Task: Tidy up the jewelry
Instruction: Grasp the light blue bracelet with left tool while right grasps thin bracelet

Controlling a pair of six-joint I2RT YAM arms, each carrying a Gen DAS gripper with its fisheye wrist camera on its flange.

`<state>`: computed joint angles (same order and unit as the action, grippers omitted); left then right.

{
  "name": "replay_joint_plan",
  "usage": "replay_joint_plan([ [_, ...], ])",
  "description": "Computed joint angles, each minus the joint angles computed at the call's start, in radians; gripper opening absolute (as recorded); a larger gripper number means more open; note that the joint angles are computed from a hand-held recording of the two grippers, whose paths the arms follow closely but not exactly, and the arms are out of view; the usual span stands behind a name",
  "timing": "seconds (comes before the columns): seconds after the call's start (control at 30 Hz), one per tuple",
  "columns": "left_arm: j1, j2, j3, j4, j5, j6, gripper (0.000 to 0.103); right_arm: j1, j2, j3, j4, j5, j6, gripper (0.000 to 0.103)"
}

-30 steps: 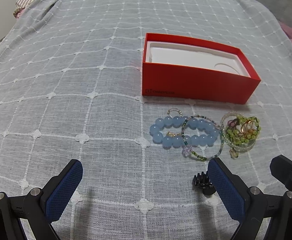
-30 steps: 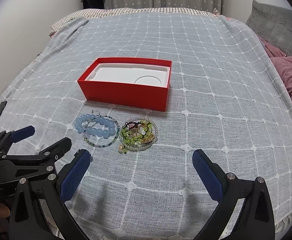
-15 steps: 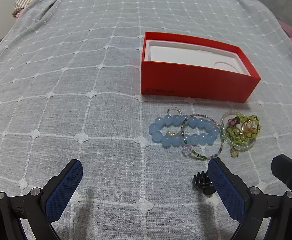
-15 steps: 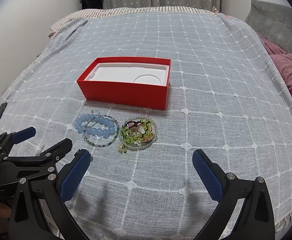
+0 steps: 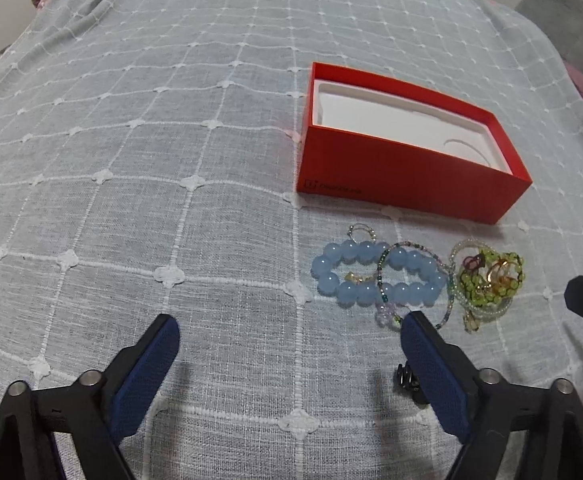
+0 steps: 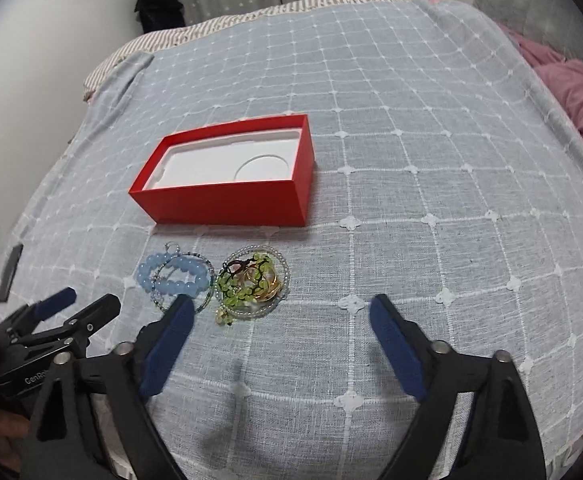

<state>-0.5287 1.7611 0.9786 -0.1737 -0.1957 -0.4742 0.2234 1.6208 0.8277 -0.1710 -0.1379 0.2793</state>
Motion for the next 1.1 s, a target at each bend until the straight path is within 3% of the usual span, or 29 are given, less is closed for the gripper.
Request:
replay_joint_plan([
  [0.07,0.012,0.01,0.01,-0.002,0.043,-0.004,0.082,-0.01,0.028,0.03,-0.049,-0.015,-0.004,0.065],
  [0.27,0.034,0.029,0.046,-0.018,0.15,-0.002,0.06,-0.046,0.072,0.041,-0.008,-0.15,0.02,0.043],
  [0.47,0.079,0.073,0.136,-0.064,0.271,0.026,0.043,-0.077,0.104,0.075,0.042,-0.221,0.027,0.04],
  [0.67,0.128,0.163,0.239,-0.146,0.338,0.032,0.043,-0.074,0.138,0.112,0.016,-0.216,0.012,0.04],
  [0.83,0.124,0.23,0.299,-0.172,0.349,0.043,0.038,-0.091,0.153,0.125,-0.002,-0.229,0.013,0.04],
  [0.93,0.106,0.252,0.322,-0.191,0.301,0.053,0.025,-0.096,0.158,0.127,-0.005,-0.228,0.016,0.04],
  [1.0,0.106,0.262,0.333,-0.197,0.283,0.05,0.008,-0.095,0.164,0.129,-0.007,-0.223,0.017,0.04],
  [1.1,0.102,0.266,0.34,-0.195,0.274,0.049,0.007,-0.09,0.169,0.131,-0.009,-0.214,0.016,0.04],
])
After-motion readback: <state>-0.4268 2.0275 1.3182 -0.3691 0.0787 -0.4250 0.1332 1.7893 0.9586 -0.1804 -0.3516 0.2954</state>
